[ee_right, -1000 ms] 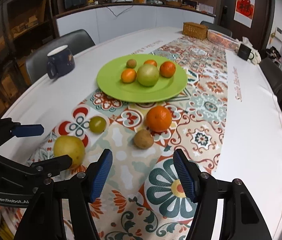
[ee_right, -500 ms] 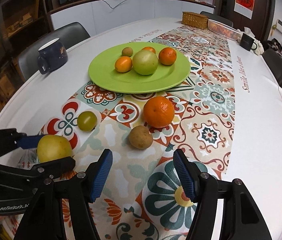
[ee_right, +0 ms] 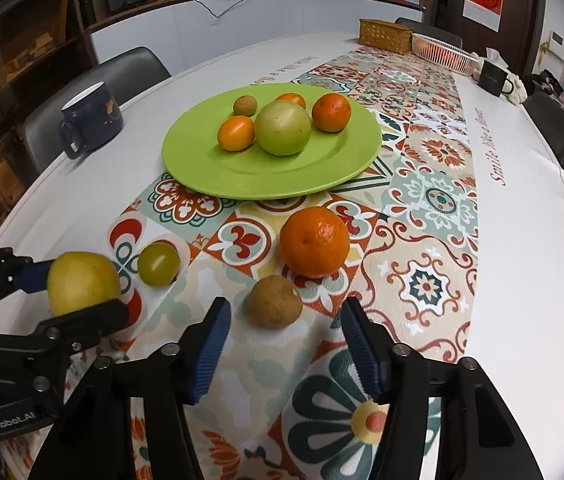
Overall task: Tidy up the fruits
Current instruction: 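Grasp the large pale pomelo with the left tool while the right tool grasps a brown fruit, then carry the pomelo and brown fruit onto the green plate and open both tools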
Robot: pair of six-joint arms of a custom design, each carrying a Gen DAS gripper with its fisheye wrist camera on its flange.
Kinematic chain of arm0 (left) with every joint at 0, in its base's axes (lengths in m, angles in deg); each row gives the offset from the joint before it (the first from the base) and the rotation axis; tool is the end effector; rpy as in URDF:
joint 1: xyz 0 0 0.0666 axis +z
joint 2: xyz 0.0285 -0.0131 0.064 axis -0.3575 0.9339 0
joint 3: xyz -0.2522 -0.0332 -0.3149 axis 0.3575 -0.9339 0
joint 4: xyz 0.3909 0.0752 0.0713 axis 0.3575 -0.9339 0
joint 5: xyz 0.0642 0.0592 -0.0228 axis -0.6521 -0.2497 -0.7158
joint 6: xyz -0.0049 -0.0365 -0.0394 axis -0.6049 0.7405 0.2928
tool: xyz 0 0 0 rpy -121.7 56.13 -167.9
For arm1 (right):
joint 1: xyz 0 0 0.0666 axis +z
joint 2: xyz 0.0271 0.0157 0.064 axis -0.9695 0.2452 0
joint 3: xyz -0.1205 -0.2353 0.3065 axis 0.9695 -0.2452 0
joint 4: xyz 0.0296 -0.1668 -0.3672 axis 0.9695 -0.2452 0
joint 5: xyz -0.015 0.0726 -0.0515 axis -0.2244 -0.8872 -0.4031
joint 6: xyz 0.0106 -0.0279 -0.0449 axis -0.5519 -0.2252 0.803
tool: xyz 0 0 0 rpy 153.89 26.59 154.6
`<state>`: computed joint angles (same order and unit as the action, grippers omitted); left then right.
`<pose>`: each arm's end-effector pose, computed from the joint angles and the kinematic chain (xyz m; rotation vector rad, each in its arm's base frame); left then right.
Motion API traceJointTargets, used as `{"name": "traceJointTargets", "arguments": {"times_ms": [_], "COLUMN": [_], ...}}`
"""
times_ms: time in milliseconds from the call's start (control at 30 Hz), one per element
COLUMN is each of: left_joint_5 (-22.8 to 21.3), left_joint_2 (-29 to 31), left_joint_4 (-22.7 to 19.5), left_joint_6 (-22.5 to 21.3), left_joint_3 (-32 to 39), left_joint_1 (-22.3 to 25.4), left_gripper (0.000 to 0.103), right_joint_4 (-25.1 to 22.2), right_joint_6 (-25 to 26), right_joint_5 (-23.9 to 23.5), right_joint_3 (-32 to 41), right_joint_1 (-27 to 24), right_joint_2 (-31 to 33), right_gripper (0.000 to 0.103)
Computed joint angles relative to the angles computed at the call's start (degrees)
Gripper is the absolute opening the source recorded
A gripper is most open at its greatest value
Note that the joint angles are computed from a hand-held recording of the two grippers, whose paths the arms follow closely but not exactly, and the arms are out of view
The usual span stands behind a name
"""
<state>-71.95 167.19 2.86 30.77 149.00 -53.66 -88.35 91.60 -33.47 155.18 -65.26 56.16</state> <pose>0.5431 -0.3445 0.3435 0.2706 2.5957 -0.1703 0.5714 0.1088 0.3299 -0.3288 2.5218 0.1593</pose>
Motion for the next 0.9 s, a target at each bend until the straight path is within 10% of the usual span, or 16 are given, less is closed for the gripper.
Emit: {"name": "traceJointTargets", "arguments": {"times_ms": [167, 900], "left_joint_5": [-0.1, 0.47], "left_joint_2": [0.36, -3.98], "left_joint_4": [0.1, 5.09], "left_joint_6": [-0.56, -7.21], "left_joint_3": [0.55, -1.63], "left_joint_1": [0.06, 1.51], "left_gripper": [0.05, 0.05], "right_joint_4": [-1.46, 2.66], "right_joint_6": [0.07, -2.79], "right_joint_5": [-0.4, 2.42], "right_joint_3": [1.48, -0.97], "right_joint_1": [0.02, 1.85], "right_joint_2": [1.53, -6.19], "right_gripper": [0.03, 0.03]}}
